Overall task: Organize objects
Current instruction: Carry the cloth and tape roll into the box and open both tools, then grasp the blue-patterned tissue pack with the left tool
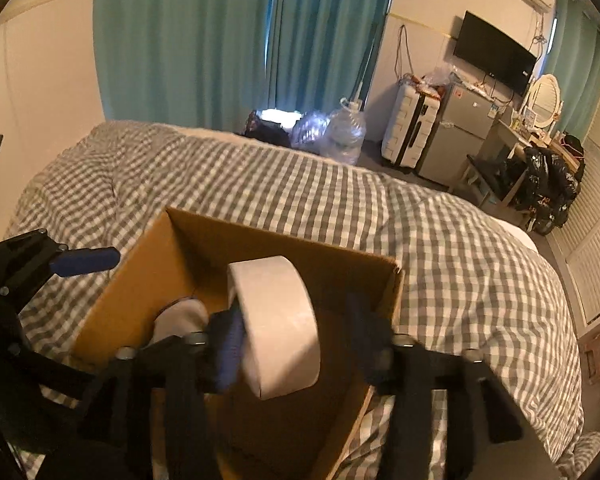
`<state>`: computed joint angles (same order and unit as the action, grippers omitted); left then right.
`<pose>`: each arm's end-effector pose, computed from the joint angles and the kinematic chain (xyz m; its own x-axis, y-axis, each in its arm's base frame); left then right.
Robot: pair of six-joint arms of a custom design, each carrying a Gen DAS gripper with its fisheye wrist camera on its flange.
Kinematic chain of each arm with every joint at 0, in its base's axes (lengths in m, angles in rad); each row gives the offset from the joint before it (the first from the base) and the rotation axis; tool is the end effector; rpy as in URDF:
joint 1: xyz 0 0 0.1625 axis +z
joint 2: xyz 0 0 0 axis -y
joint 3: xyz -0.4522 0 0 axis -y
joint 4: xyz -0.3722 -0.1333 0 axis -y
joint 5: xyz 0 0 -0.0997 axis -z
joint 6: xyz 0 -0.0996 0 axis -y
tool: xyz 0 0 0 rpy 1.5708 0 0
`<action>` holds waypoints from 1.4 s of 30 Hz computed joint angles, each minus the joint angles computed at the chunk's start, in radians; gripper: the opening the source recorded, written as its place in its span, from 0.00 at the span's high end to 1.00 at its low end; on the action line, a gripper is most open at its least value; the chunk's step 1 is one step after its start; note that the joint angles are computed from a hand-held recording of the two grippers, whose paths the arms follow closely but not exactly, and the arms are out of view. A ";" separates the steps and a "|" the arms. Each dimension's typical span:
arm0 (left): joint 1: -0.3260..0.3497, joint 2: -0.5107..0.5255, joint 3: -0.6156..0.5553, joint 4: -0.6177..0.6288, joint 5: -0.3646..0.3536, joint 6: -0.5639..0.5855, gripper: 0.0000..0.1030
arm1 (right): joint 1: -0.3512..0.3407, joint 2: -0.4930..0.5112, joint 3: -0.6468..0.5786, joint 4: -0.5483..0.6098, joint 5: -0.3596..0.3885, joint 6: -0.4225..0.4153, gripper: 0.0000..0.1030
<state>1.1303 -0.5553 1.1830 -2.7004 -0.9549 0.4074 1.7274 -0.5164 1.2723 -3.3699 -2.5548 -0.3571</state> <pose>-0.1736 -0.8159 0.1590 -0.6386 0.4029 -0.6556 0.6827 0.6898 -0.2411 0.1686 -0.7447 0.1888 -0.5901 0.4111 0.6948 -0.3040 0.6842 -0.6630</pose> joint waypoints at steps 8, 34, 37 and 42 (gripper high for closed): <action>-0.043 -0.136 0.166 -0.102 0.030 -0.034 0.04 | 0.075 -0.044 0.067 -0.093 -0.045 -0.005 0.23; -0.040 -0.255 0.403 -0.191 0.099 -0.127 0.03 | 0.085 -0.103 0.224 0.072 -0.117 0.288 0.18; -0.044 -0.268 0.450 -0.211 0.110 -0.140 0.03 | 0.111 -0.095 0.265 0.001 -0.123 0.252 0.18; -0.054 -0.281 0.528 -0.268 0.141 -0.154 0.03 | 0.137 -0.076 0.333 -0.054 -0.118 0.236 0.18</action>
